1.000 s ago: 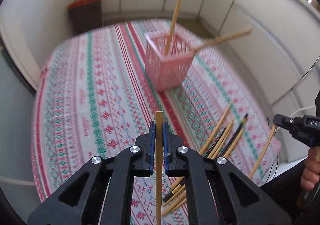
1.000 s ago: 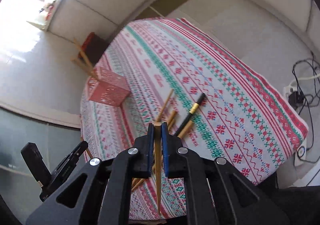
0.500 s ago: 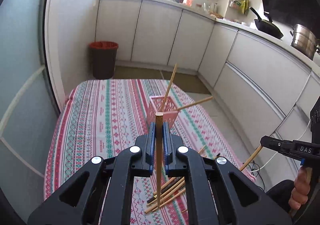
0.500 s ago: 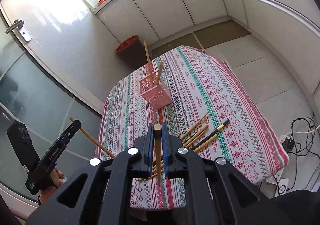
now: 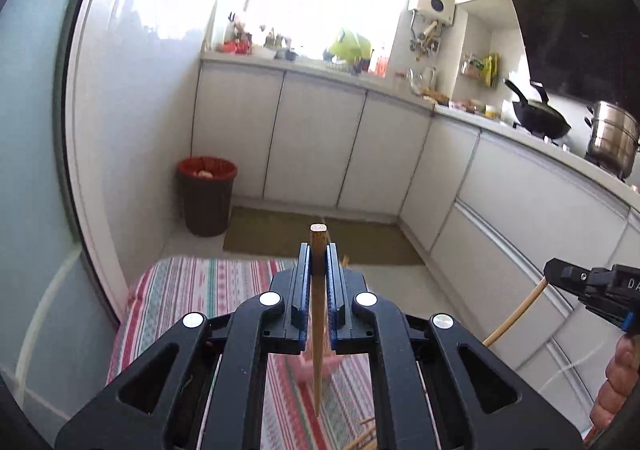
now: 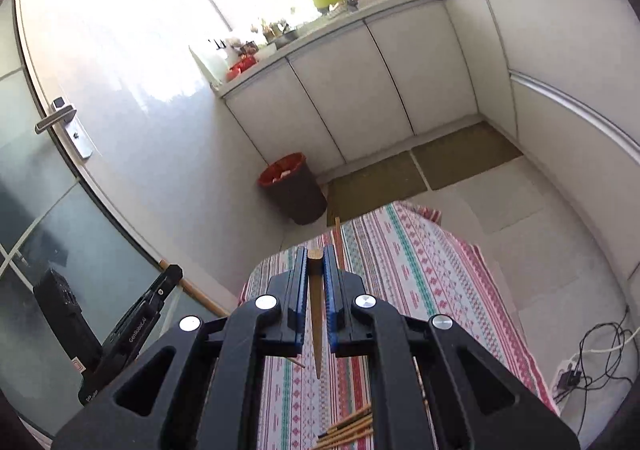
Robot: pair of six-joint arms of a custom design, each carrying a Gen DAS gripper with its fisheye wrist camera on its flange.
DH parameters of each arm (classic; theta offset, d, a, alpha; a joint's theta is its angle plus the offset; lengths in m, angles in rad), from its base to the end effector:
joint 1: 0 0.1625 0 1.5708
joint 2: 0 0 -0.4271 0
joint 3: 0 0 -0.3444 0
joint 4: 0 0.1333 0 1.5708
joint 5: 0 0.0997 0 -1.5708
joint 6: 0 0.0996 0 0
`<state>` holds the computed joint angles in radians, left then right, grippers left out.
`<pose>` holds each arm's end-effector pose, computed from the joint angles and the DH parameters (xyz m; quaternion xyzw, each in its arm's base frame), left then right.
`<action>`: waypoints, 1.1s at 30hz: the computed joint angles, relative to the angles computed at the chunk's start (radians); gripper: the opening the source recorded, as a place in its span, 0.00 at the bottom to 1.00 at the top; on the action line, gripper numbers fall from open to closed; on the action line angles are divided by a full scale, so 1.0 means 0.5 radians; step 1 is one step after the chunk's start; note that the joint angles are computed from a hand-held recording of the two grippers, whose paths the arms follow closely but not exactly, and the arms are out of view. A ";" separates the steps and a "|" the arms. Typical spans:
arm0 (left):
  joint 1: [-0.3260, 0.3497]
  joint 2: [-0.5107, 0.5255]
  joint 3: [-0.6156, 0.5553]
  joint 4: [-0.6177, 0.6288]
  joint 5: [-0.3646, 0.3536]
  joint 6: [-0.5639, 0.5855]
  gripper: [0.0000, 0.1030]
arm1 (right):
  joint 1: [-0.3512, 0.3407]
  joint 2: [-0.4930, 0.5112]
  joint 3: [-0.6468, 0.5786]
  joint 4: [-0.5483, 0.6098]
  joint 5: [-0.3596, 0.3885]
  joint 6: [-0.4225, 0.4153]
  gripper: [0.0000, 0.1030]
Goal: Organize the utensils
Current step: 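Lift both chopsticks upright and carry them over the pink basket, then lower the chopsticks into the basket and open the left, then right gripper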
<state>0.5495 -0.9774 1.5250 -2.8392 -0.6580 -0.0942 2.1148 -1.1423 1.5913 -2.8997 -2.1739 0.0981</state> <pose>-0.4418 -0.5193 0.3573 0.2366 0.8208 -0.4869 0.1824 0.3838 -0.4860 0.4261 0.0677 -0.8705 0.4707 0.1267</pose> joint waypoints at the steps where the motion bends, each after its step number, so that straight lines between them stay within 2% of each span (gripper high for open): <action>1: 0.009 0.042 -0.047 -0.062 0.002 0.056 0.06 | -0.005 0.037 -0.052 -0.029 0.004 -0.040 0.08; 5: 0.055 0.205 -0.236 -0.208 -0.016 0.196 0.06 | -0.023 0.211 -0.287 -0.147 -0.035 -0.216 0.08; 8: 0.095 0.308 -0.341 -0.252 -0.024 0.244 0.06 | -0.058 0.310 -0.418 -0.132 -0.036 -0.282 0.08; 14: 0.164 0.504 -0.432 -0.512 0.055 0.481 0.06 | -0.128 0.472 -0.527 -0.210 -0.040 -0.446 0.08; 20: 0.253 0.459 -0.264 -0.439 -0.023 0.232 0.07 | -0.177 0.564 -0.545 -0.239 -0.045 -0.531 0.08; 22: 0.250 0.434 -0.216 -0.504 0.007 0.224 0.12 | -0.180 0.592 -0.550 -0.279 -0.060 -0.594 0.08; 24: 0.243 0.401 -0.184 -0.596 0.002 0.220 0.23 | -0.171 0.622 -0.562 -0.328 -0.089 -0.655 0.08; 28: 0.212 0.360 -0.165 -0.737 0.026 0.285 0.26 | -0.155 0.669 -0.594 -0.361 -0.119 -0.708 0.08; 30: 0.201 0.346 -0.164 -0.756 0.051 0.290 0.36 | -0.151 0.690 -0.611 -0.359 -0.129 -0.718 0.08; 33: 0.202 0.325 -0.152 -0.788 0.045 0.299 0.38 | -0.147 0.727 -0.632 -0.384 -0.150 -0.749 0.08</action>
